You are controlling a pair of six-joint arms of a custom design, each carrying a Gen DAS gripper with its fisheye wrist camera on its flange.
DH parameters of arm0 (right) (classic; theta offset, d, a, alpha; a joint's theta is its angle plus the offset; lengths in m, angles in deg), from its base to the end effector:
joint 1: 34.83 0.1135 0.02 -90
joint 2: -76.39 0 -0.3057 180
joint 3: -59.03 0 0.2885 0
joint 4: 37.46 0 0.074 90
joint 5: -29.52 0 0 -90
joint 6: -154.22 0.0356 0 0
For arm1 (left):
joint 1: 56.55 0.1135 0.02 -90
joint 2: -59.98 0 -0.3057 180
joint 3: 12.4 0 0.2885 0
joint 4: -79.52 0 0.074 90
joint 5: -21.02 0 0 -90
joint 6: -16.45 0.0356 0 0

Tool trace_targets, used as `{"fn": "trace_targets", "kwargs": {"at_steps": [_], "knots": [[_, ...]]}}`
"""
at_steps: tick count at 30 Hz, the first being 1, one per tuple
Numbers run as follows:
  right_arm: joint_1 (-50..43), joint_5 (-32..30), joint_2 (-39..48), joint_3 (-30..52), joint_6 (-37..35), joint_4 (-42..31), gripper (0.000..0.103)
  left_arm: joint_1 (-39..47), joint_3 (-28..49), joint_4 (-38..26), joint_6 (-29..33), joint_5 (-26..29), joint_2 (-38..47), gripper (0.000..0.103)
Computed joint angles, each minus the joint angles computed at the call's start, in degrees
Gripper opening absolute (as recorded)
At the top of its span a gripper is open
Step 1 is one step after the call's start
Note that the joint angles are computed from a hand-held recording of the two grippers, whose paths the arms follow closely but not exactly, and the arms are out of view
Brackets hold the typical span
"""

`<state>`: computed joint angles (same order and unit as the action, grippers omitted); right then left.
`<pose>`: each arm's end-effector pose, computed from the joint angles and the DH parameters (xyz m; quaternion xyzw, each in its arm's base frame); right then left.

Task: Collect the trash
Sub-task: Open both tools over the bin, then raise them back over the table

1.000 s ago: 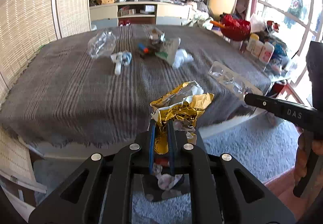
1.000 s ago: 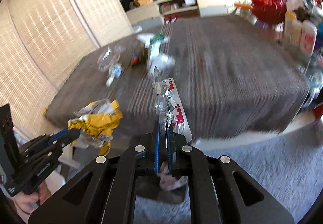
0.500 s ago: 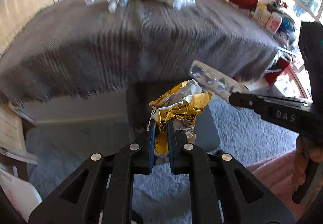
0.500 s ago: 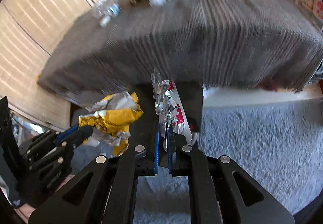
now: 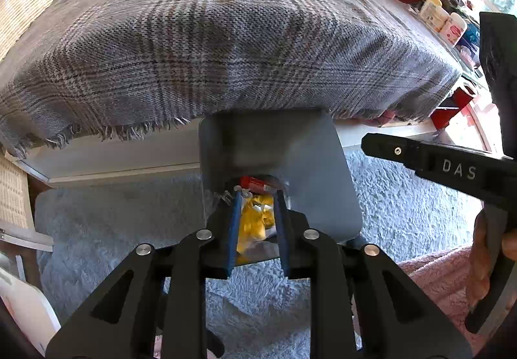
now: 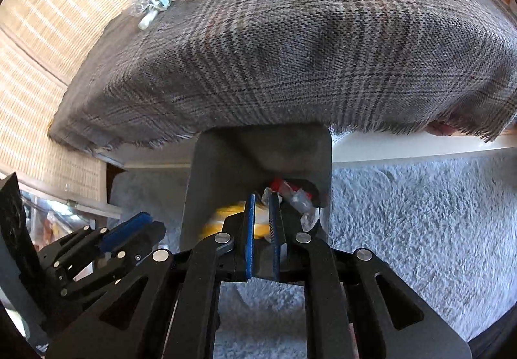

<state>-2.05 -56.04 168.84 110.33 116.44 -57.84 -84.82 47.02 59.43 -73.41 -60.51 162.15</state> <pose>0.2558 0.1615 0.1328 0.1729 0.9531 0.1383 0.2065 0.3024 -0.1686 0.1193 0.2547 0.9355 -0.1265 0.2097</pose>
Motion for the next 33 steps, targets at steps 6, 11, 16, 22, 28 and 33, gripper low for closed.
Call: {"fn": "trace_targets", "kwargs": {"at_steps": [6, 11, 16, 22, 28, 33], "knots": [[-1.8, 4.3, -5.1, 0.7, -0.5, -4.3, 0.06, 1.7, 0.6, -1.5, 0.5, -0.2, -3.2, 0.051], [-5.3, 8.5, -8.2, 4.7, -4.9, -9.1, 0.095, 2.8, 4.7, -4.8, 3.1, -1.9, -5.5, 0.067], [-11.1, 5.8, -7.2, 9.0, -9.2, -9.8, 0.095, 4.1, 11.4, -7.2, 4.0, -3.1, -3.3, 0.076], [-15.2, 5.5, -3.0, 15.7, -13.7, -10.8, 0.097, 5.0, 20.9, -8.8, 5.2, -5.0, 1.9, 0.076], [-19.0, 3.6, 1.6, 19.7, -15.5, -8.2, 0.096, 6.2, 31.4, -11.0, 4.3, -4.4, 9.5, 0.075], [-21.4, -0.9, 6.5, 22.7, -16.1, -5.9, 0.072, 6.1, 38.4, -12.6, 4.4, -4.4, 15.2, 0.061]]}}
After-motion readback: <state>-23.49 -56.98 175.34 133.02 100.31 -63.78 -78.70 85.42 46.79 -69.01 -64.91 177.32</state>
